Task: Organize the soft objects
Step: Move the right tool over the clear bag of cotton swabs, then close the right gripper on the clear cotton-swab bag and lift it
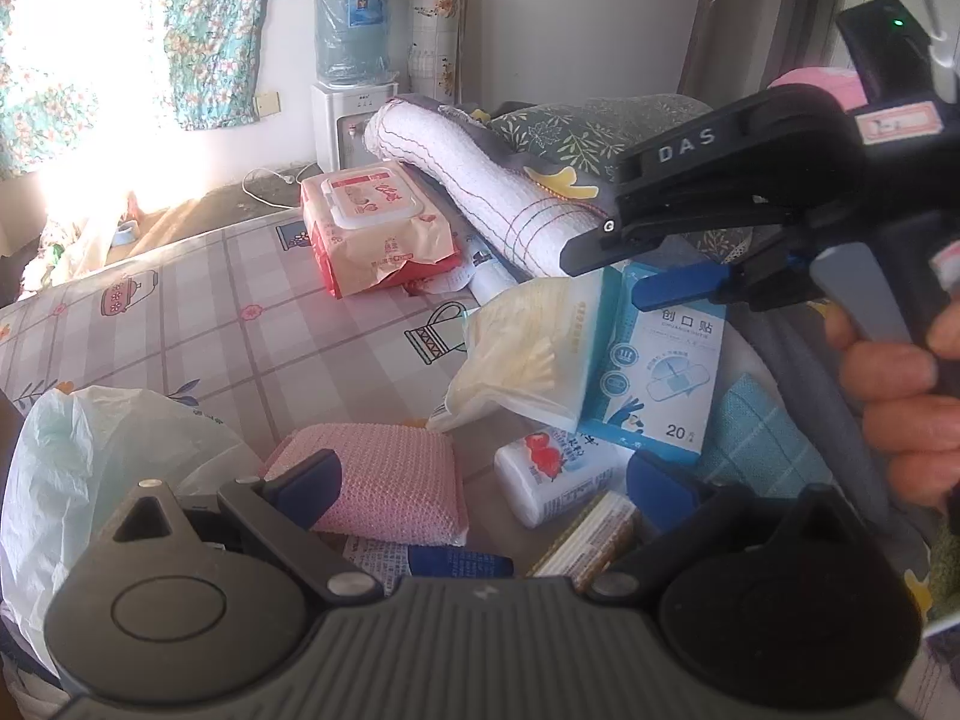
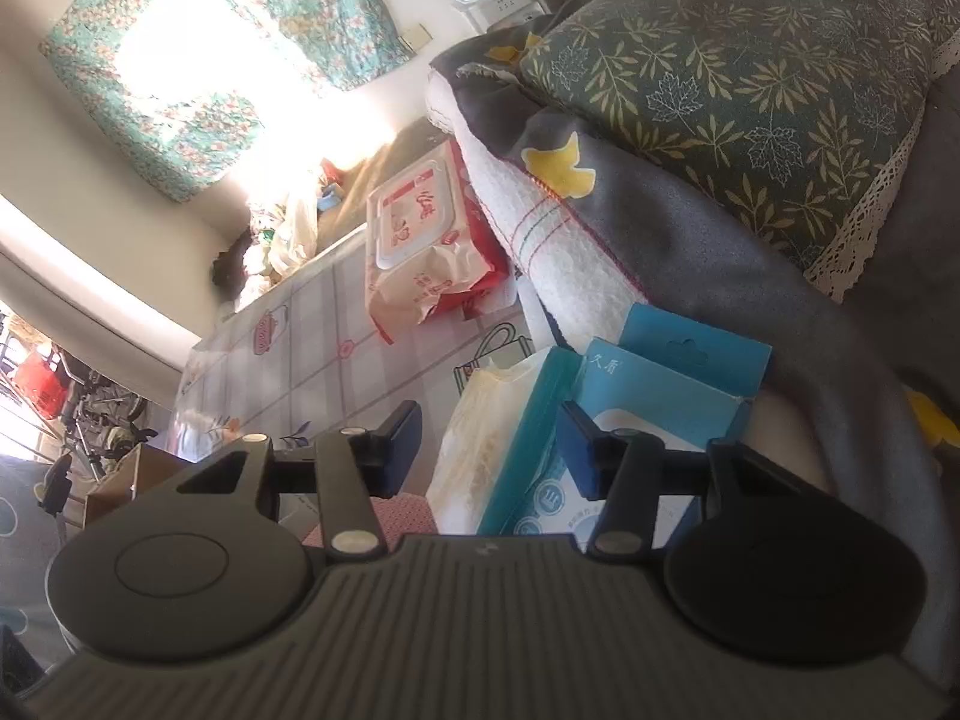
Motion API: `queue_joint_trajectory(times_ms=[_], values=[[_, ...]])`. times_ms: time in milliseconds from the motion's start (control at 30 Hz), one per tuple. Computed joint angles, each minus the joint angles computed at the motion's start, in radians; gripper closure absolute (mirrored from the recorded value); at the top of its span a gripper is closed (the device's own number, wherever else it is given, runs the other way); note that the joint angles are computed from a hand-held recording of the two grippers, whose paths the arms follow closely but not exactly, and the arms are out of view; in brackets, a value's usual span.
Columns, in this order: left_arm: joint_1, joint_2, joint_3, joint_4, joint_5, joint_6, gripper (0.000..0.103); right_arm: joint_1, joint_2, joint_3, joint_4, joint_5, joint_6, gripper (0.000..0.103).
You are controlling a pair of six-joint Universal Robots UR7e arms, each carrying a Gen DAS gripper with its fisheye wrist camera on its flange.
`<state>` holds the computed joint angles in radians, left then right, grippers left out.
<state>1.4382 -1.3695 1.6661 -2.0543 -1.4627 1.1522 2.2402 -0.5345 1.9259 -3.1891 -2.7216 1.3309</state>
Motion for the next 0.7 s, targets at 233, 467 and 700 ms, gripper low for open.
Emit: queue_joint_trajectory(times_ms=[233,467,700], values=[[0.026,0.009,0.010,-0.057,-0.022,0.034,0.001,-0.066,-0.025,-0.037,0.190,0.042,0.011,0.085],[0.052,0.037,-0.052,0.001,-0.050,0.014,0.001,-0.078,-0.013,-0.059,0.213,0.054,-0.043,0.099],[0.036,0.067,-0.096,0.008,0.021,-0.046,0.001,-0.126,-0.040,-0.112,0.182,0.167,-0.401,0.035]])
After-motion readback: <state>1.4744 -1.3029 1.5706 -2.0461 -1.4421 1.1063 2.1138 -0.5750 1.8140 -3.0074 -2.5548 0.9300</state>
